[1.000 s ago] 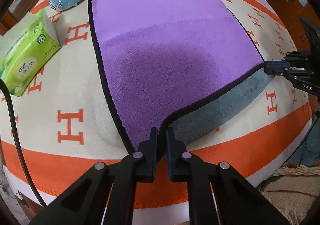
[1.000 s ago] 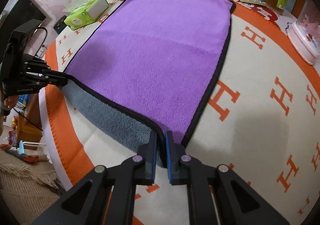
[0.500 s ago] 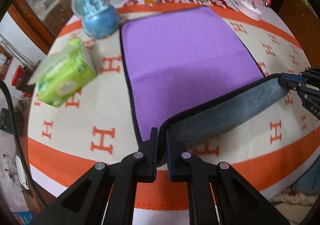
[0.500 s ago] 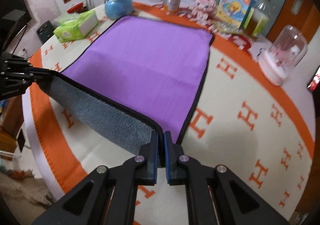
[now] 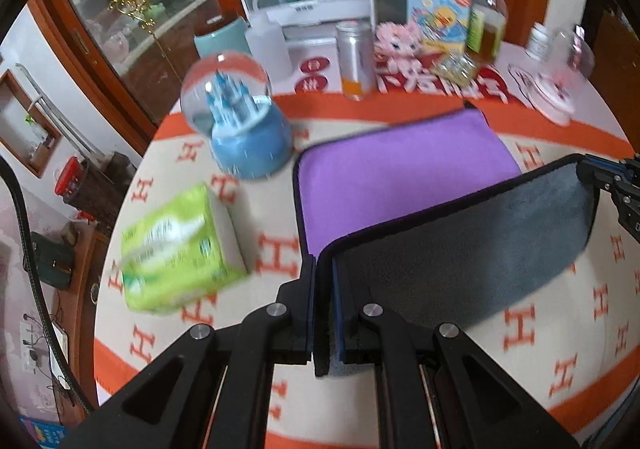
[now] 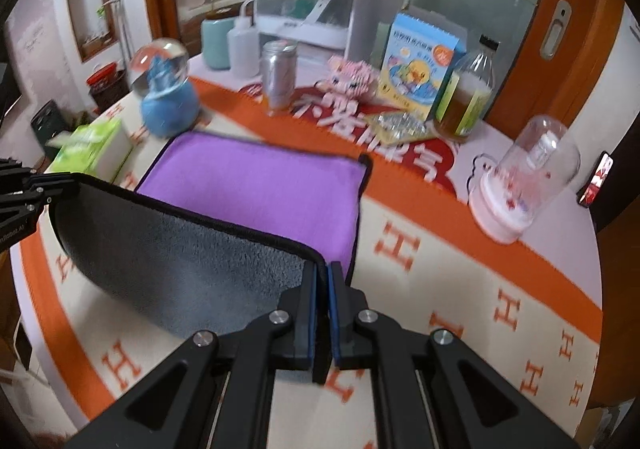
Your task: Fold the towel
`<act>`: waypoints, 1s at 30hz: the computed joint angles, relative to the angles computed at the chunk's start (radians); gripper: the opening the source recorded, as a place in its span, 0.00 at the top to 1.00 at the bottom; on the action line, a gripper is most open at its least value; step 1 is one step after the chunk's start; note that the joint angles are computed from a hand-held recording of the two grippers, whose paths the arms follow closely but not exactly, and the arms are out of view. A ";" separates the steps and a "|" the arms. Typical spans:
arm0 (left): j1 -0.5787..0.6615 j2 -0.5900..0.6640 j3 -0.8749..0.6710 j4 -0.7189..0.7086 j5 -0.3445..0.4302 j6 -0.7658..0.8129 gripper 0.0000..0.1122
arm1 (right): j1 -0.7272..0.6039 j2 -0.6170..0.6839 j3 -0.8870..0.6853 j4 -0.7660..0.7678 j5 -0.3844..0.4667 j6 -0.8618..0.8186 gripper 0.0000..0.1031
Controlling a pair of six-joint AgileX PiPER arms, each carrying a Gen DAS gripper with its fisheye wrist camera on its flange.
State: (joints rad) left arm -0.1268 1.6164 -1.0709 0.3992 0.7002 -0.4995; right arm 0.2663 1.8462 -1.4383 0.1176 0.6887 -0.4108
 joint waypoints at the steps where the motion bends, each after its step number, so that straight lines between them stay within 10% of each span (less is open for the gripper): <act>1: 0.011 0.028 -0.034 0.002 -0.001 0.005 0.95 | 0.001 0.021 -0.034 -0.006 0.008 0.013 0.95; 30: 0.110 0.616 -0.627 0.037 0.058 -0.016 0.94 | 0.095 0.719 -1.022 -0.265 0.358 0.280 0.95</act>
State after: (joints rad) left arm -0.0172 2.2322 -1.6981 0.4361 0.7580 -0.5158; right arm 0.3615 2.5654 -2.4606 -0.1471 1.0465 -0.1307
